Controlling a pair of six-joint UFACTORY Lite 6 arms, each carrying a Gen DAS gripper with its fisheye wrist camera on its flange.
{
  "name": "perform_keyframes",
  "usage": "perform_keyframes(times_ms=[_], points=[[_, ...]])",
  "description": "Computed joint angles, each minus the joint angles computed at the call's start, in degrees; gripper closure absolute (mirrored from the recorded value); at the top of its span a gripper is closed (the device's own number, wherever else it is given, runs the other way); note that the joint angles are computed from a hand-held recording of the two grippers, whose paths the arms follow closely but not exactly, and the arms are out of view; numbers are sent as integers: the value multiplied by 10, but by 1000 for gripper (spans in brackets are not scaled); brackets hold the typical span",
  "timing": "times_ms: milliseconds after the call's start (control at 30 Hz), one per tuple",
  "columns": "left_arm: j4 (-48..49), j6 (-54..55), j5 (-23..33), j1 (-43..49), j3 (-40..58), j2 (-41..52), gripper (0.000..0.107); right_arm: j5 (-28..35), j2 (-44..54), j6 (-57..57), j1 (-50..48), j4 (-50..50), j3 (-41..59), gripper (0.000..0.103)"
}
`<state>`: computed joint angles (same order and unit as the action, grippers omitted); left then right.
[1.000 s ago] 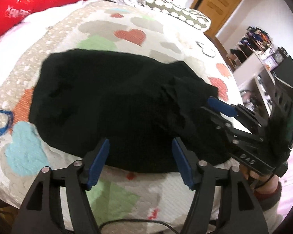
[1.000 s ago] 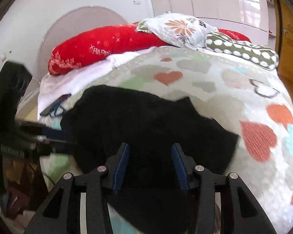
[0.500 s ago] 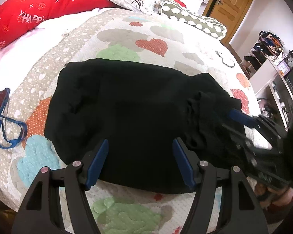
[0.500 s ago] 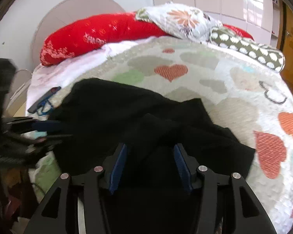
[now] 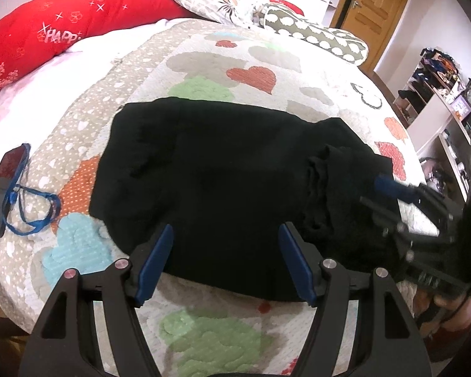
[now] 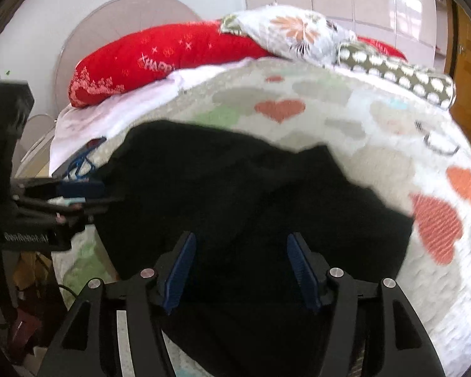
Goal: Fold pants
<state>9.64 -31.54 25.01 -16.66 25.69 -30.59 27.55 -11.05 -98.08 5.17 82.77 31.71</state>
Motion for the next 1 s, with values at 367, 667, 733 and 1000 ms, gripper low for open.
perform_keyframes(times_ms=[367,667,733,1000], points=[[-39,47,15,33,-20,-46,33,-59,157,-24,60,59,99,33],[-92,101,3,58,-29,-45,31,-19,40,17,37,-1,14,27],[-116,126,5,68,-34,-53,31,-37,71,-12,54,34,12,26],[-270,315,61,198,-70,-139,28,-23,20,76,57,-42,42,24]])
